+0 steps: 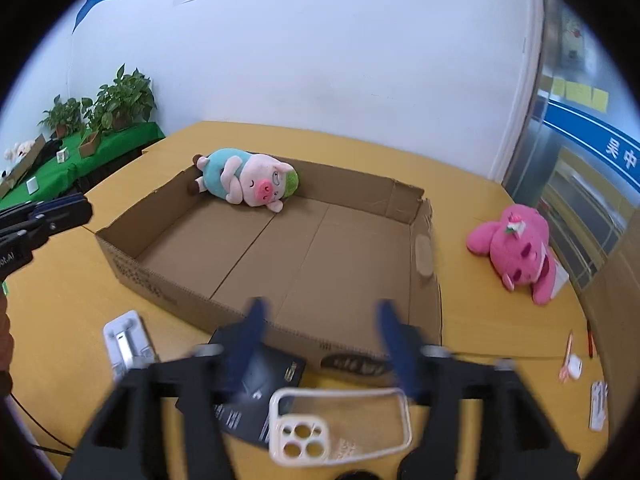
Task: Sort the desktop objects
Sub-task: 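Withdraw both grippers from the box back toward the table items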
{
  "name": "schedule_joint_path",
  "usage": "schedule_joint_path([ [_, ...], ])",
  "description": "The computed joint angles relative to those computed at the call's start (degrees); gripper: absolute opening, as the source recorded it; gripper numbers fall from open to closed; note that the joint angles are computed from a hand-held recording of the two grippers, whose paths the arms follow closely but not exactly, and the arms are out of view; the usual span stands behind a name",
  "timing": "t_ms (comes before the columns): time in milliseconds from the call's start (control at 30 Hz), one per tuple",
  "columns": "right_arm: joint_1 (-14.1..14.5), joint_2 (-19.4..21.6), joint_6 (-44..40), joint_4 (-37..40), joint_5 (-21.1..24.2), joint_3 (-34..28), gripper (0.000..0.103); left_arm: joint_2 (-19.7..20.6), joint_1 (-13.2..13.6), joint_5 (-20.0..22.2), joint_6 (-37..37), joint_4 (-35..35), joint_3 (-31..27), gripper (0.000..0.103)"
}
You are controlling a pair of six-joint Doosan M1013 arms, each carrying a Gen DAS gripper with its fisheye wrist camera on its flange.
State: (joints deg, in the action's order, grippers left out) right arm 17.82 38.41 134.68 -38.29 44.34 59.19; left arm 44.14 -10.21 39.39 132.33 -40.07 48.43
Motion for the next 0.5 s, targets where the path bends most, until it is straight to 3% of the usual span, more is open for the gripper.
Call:
schedule_joint_path([
  [33, 0.4, -0.8, 2.4, -1.7, -0.9, 1.6, 0.083, -1.2, -0.2, -3.0, 1.2, -1.6, 2.5, 0.097],
  [133, 1.2, -2.0, 5.9, -4.2, -1.7, 3.8, 0.083, -3.6, -0.5, -7.6, 8.0, -8.5, 7.7, 0.096],
  [500, 1.7, -4.4, 8.6, -4.8, -8.7, 8.8, 0.083, -5.2, -1.8, -12.0, 6.6, -6.2, 11.0, 0.097],
])
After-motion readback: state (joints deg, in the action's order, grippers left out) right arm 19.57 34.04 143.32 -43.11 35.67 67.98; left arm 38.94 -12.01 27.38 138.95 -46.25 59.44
